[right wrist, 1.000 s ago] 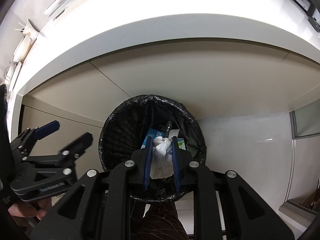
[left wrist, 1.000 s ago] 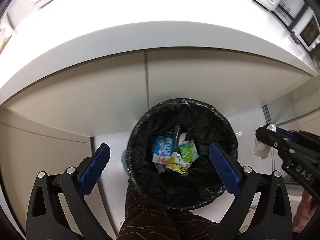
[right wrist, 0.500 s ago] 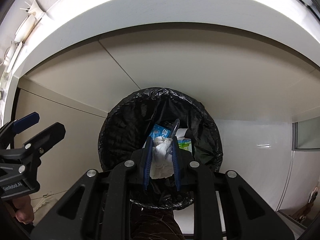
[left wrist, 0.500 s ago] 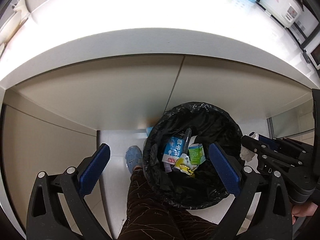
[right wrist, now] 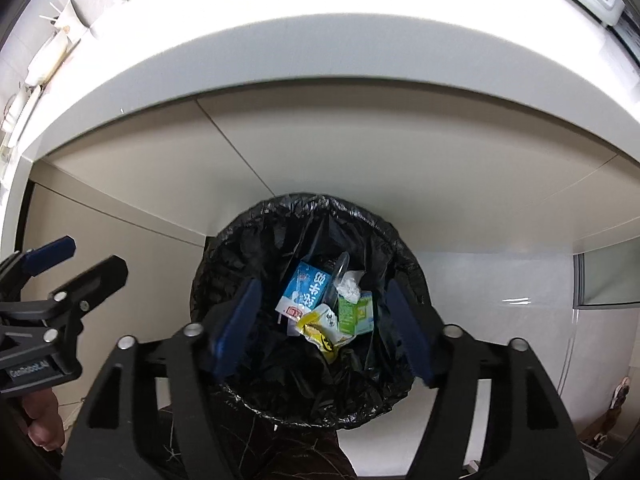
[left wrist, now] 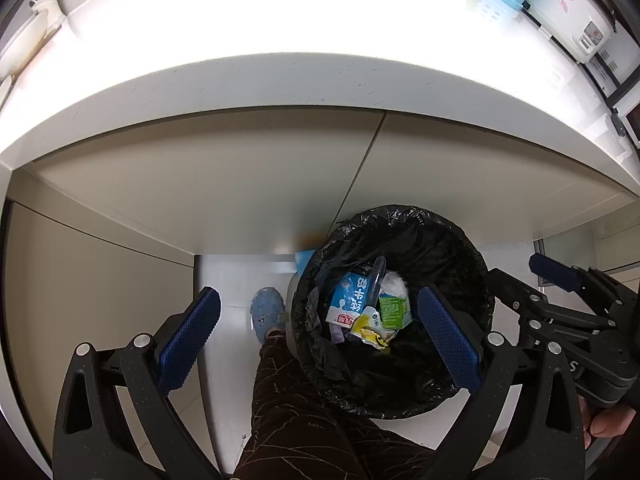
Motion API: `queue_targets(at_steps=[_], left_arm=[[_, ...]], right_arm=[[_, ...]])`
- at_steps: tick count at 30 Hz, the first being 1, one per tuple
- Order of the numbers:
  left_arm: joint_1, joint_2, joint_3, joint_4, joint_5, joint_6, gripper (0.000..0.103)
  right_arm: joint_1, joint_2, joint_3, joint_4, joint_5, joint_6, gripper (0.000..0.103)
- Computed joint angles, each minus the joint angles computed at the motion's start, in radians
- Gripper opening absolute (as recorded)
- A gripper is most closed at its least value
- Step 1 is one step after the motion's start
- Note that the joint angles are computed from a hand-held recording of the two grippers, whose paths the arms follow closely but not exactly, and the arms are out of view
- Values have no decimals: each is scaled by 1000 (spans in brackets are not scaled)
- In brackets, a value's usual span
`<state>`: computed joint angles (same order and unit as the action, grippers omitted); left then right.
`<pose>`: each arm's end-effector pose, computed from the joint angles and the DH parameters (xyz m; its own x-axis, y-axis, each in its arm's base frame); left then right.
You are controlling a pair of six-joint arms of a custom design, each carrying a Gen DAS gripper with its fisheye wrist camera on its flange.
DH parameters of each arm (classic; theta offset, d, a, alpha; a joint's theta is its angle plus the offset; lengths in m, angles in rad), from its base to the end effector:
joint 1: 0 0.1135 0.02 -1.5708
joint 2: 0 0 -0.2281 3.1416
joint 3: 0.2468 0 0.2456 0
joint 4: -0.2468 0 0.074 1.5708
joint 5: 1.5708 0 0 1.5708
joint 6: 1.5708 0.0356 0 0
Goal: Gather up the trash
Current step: 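Raise both tools back up over the counter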
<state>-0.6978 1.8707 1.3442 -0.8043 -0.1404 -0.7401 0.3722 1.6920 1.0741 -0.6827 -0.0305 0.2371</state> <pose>0.2709 -0.2207 0.1575 -0.9614 -0.0652 -0.2672 -0.0510 0.9969 -0.0599 0.2844 0.1122 0.1453 -0.9598 -0.1226 -0.2526 -0.1498 0.9845 0.0913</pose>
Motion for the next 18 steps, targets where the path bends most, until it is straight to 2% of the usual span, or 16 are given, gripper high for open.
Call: queue_targets(at_steps=[6,8,18], left_arm=[[7,-4,40,-31,6,5,97],[11,-10,59,-45,9,9,97],[42,-14,234,-159,-4,46,97]], right_arm=[[-19,-50,10,-13,23,2,89],[-22,-68,23,-26,37,2,91],[-71,-98,198,-125,49,-23,94]])
